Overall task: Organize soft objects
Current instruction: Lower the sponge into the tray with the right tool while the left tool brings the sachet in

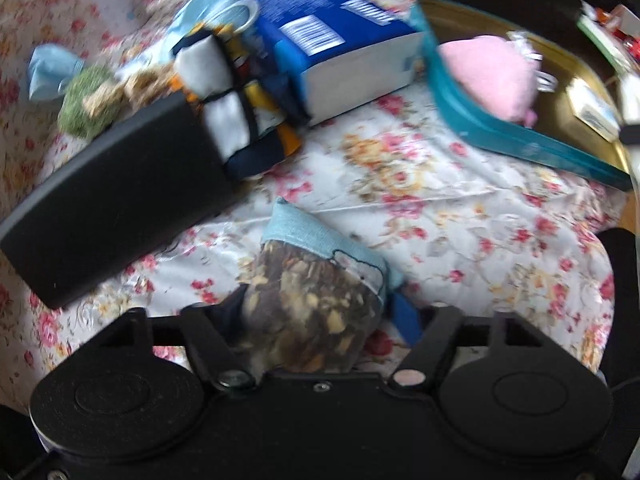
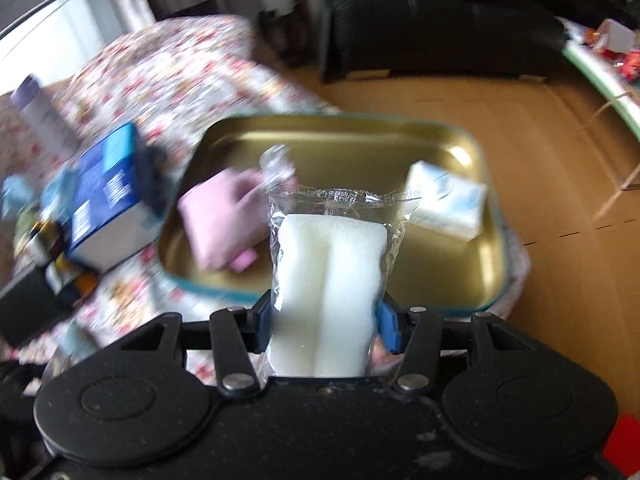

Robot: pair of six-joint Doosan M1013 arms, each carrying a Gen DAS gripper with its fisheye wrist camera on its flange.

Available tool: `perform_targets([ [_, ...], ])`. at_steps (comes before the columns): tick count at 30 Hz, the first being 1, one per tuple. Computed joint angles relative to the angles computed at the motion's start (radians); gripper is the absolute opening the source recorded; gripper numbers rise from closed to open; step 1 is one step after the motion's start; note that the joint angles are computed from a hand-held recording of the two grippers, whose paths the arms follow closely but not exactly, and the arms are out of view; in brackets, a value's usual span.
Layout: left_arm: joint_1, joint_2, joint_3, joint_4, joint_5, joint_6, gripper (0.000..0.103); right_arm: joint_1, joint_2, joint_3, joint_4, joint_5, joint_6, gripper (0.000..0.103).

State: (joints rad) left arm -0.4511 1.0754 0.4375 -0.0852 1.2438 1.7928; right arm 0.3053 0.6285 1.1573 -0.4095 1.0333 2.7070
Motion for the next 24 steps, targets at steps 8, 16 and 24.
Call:
perform_targets([
  [8,-0.011,-0.074,0.125,-0.093,-0.079,0.066,0.053,-0.034,-0.027,0.042,-0.047,-0.002,0.070,0.051],
  [16,-0.018,-0.027,-0.024,-0.192,-0.039,0.066,0.053,-0.066,-0.048,0.071,-0.068,-0.031,0.116,0.051],
  [24,-0.032,0.050,-0.217,-0.231,0.036,0.049,0.053,-0.076,-0.002,-0.007,-0.156,0.028,0.059,0.051],
])
